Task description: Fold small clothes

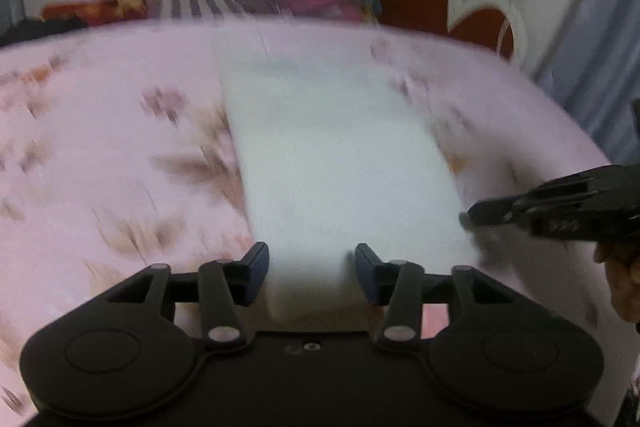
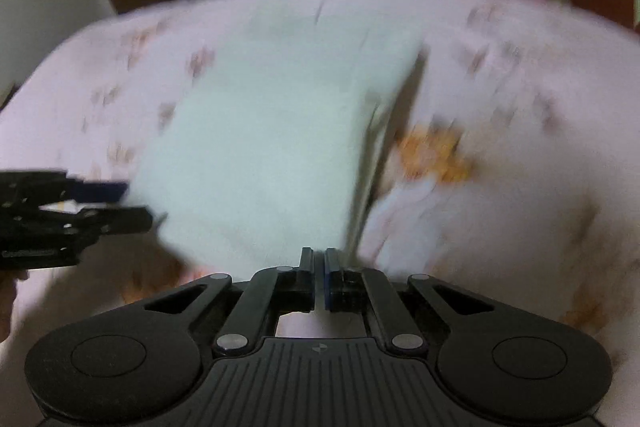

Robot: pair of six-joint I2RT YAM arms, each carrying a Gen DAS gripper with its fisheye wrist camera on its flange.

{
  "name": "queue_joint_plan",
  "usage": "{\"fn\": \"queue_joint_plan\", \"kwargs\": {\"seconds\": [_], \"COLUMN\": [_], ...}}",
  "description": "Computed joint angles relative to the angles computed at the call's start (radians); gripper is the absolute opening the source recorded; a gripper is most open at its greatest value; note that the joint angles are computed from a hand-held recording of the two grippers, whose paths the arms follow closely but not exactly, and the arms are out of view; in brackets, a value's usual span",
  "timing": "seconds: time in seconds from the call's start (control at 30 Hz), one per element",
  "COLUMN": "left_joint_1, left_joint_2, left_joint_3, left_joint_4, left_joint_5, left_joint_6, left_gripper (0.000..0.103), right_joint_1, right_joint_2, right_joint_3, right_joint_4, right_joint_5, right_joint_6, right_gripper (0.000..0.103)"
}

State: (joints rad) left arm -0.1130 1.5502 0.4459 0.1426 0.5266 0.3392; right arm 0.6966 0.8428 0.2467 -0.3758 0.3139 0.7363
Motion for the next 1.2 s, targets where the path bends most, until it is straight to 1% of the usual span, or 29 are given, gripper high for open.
{"fn": "queue_joint_plan", "kwargs": {"seconds": [0.03,0.07,0.1,0.13,0.17,0.2,0.27,0.3,0.33,0.37,0.4,0.43,0.47,0.5,0.53,0.57,0.6,0.63,0.67,0.73,0.77,0.8,0.87,0.93,1.0,1.1,1.17,1.2], "left_joint_1": [-0.007,-0.022,-0.04,-0.057,-0.08,-0.104,-0.13,-0.142,-0.149,-0.163,-0.167,-0.168,-0.165,-0.155,-0.147,-0.144,-0.145,-0.149,-0.15,-0.141,-0.146,-0.135,-0.107,-0.084,-0.068,-0.036,-0.033,-0.039], "left_joint_2": [0.004,0.023,0.054,0.1,0.147,0.178,0.241,0.279,0.32,0.346,0.342,0.327,0.303,0.276,0.261,0.247,0.238,0.232,0.232,0.249,0.263,0.288,0.327,0.37,0.41,0.47,0.488,0.494], "left_joint_3": [0.011,0.027,0.053,0.093,0.145,0.184,0.241,0.285,0.332,0.351,0.323,0.303,0.283,0.254,0.233,0.217,0.21,0.209,0.211,0.246,0.261,0.288,0.327,0.363,0.399,0.452,0.475,0.488], "left_joint_4": [0.035,0.077,0.116,0.132,0.119,0.102,0.088,0.035,-0.039,-0.072,-0.025,-0.01,-0.004,0.018,0.04,0.05,0.046,0.042,0.036,0.013,0.014,0.003,-0.012,-0.008,-0.021,-0.041,-0.052,-0.064], "left_joint_5": [-0.015,-0.039,-0.058,-0.07,-0.097,-0.122,-0.14,-0.152,-0.157,-0.164,-0.173,-0.179,-0.178,-0.165,-0.157,-0.156,-0.161,-0.168,-0.17,-0.16,-0.148,-0.112,-0.051,-0.012,0.008,0.082,0.095,0.094], "left_joint_6": [-0.025,-0.056,-0.086,-0.111,-0.139,-0.164,-0.189,-0.187,-0.168,-0.16,-0.162,-0.161,-0.163,-0.167,-0.174,-0.18,-0.181,-0.183,-0.184,-0.196,-0.227,-0.264,-0.332,-0.382,-0.41,-0.456,-0.47,-0.473], "left_gripper": [0.064,0.073,0.073,0.072,0.068,0.067,0.067,0.066,0.066,0.066,0.067,0.066,0.067,0.072,0.077,0.084,0.084,0.084,0.084,0.084,0.082,0.078,0.073,0.073,0.074,0.073,0.073,0.073], "right_joint_1": [-0.002,-0.027,-0.061,-0.093,-0.126,-0.153,-0.191,-0.197,-0.227,-0.285,-0.336,-0.37,-0.371,-0.366,-0.388,-0.444,-0.507,-0.585,-0.655,-0.751,-0.798,-0.844,-0.953,-1.014,-1.066,-1.119,-1.12,-1.108], "right_joint_2": [-0.043,-0.052,-0.04,0.006,0.088,0.181,0.328,0.4,0.472,0.493,0.464,0.416,0.354,0.274,0.179,0.113,0.068,0.019,0.02,0.054,0.078,0.091,0.237,0.422,0.556,0.719,0.765,0.758], "right_joint_3": [0.012,0.019,0.017,0.011,0.013,0.027,0.049,0.07,0.089,0.057,0.019,0.021,0.012,-0.005,-0.037,-0.06,-0.084,-0.121,-0.125,-0.128,-0.139,-0.147,-0.152,-0.135,-0.131,-0.094,-0.065,-0.052], "right_joint_4": [-0.005,0.034,0.099,0.187,0.29,0.369,0.48,0.481,0.457,0.514,0.548,0.494,0.455,0.436,0.418,0.397,0.39,0.403,0.402,0.411,0.434,0.445,0.568,0.696,0.808,0.918,0.919,0.901], "right_joint_5": [0.04,0.051,0.044,0.037,0.025,0.002,-0.048,-0.038,-0.036,-0.078,-0.141,-0.189,-0.187,-0.164,-0.174,-0.222,-0.272,-0.354,-0.428,-0.549,-0.606,-0.674,-0.821,-0.918,-0.995,-1.086,-1.124,-1.11], "right_joint_6": [-0.033,-0.07,-0.104,-0.138,-0.178,-0.21,-0.271,-0.302,-0.323,-0.311,-0.293,-0.284,-0.286,-0.28,-0.262,-0.232,-0.202,-0.203,-0.218,-0.237,-0.235,-0.232,-0.2,-0.184,-0.164,-0.154,-0.151,-0.157], "right_gripper": [0.002,0.002,0.002,0.002,0.002,0.002,0.002,0.001,0.001,0.001,0.001,0.002,0.002,0.005,0.039,0.07,0.094,0.091,0.089,0.077,0.075,0.073,0.073,0.073,0.073,0.073,0.073,0.073]}}
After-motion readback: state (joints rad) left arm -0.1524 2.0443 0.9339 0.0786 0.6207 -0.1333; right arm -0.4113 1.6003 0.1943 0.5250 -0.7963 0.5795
